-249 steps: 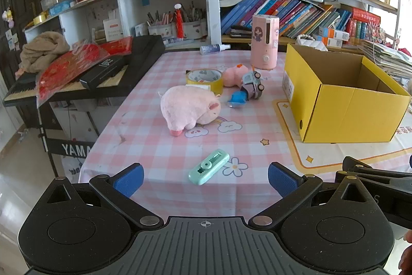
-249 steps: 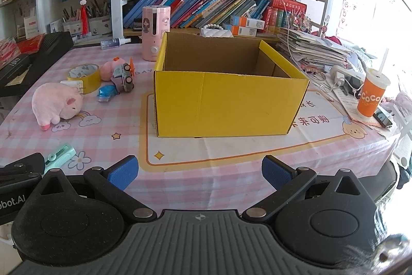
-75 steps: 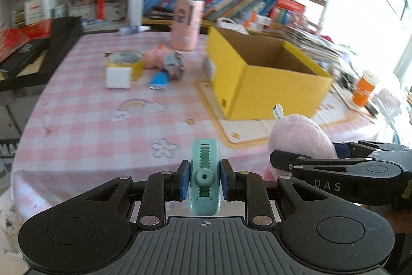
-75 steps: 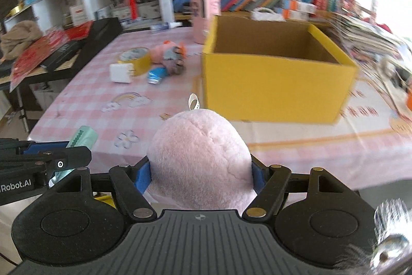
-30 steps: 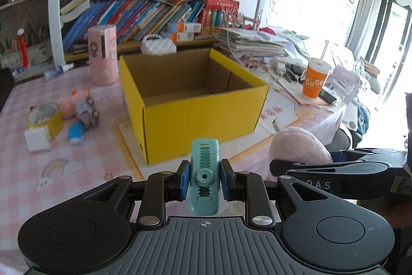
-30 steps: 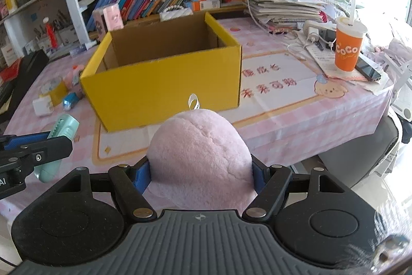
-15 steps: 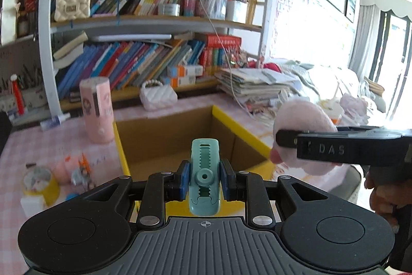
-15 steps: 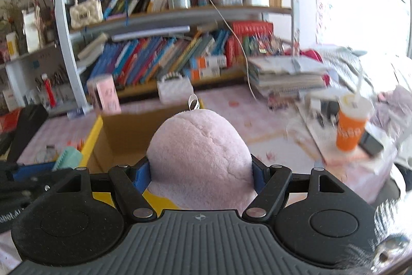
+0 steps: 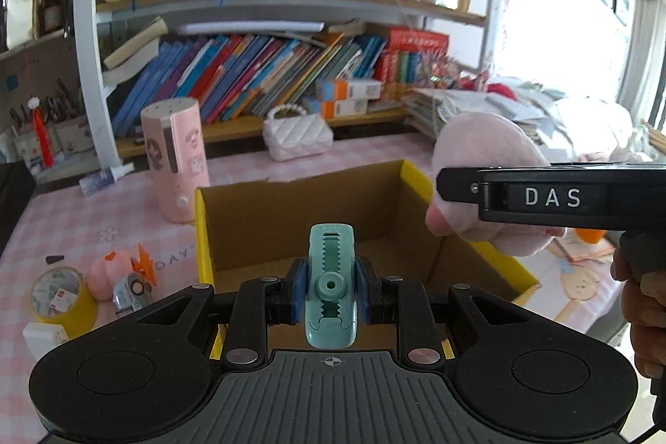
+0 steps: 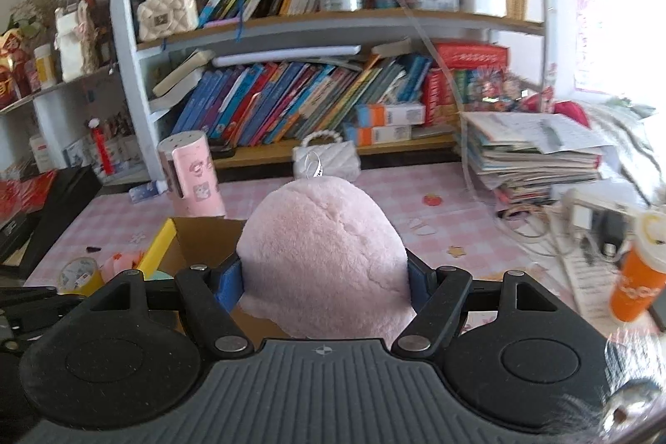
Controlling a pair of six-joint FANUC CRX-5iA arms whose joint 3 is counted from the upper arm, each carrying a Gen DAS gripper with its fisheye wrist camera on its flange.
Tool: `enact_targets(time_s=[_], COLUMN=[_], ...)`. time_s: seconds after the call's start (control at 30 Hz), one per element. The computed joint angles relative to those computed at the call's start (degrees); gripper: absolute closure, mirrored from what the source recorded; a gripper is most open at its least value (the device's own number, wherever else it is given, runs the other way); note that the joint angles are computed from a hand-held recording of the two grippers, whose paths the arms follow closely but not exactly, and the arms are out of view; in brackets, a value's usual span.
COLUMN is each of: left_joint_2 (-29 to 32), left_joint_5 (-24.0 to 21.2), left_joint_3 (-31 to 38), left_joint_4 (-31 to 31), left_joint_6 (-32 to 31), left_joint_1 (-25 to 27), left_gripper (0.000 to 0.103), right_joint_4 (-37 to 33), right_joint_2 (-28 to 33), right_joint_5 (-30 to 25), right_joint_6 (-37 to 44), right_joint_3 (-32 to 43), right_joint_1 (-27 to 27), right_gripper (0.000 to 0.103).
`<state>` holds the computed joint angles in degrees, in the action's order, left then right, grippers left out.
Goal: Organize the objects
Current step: 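Carry the pig and stapler in both tools over the yellow box, then open both tools to drop the pig and stapler into the box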
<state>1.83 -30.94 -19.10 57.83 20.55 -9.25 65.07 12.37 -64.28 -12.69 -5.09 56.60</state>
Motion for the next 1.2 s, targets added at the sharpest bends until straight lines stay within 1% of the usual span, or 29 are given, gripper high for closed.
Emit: enact_targets(time_s=[0.13,0.37,0.5,0.57,0.67,0.73,0.87,0.97,1.07,1.2], left_joint_2=[2.6,6.6,8.0,8.9,10.0,10.2,10.9,11.2,11.8,12.3], left_joint_5=[0.0,-2.8,-3.7,-5.2,-7.2,-7.2,-7.6,-8.2,-9.4,-9.4], left_joint_3=[4.0,11.1,14.0,16.0,18.2,18.5,19.8,20.2,20.7,21.0], left_joint_4=[-8.8,-21.2,-26.0,-29.7,-33.1,-34.1,-35.6,-36.6,-36.4,-36.5], left_joint_6=[8.6,20.0,24.0,26.6,29.5,30.2,31.0,30.9,31.7,31.4], left_joint_1=[0.1,0.1,-0.2,-0.3,-0.4,-0.6,-0.9,-1.3,-1.4,-1.8], left_gripper=[0.080,0.080,0.080,0.080,0.080,0.080,0.080,0.080,0.080,0.080], right_joint_4=[-1.9,-5.8,-12.0,-15.1,-21.4,-25.6,-30.4,-30.0,-30.4,-29.3], right_joint_2=[1.1,3.4,5.2,6.1,7.8,9.0,11.2,12.0,13.2,12.4], right_joint_5=[5.0,10.9,13.4,14.1,13.7,13.1,10.1,8.5,4.9,5.1], right_joint_6=[4.3,10.7,18.7,22.0,27.8,32.0,38.1,40.6,42.2,43.3], right_joint_3=[0.9,3.3,6.6,8.2,11.9,14.4,18.4,19.2,21.2,19.6], right_joint_1=[-2.4,-6.0,-7.5,-8.1,-8.9,-9.5,-9.8,-9.5,-9.5,-9.7], right_gripper=[0.031,0.031,0.031,0.031,0.031,0.031,0.031,0.031,0.031,0.031])
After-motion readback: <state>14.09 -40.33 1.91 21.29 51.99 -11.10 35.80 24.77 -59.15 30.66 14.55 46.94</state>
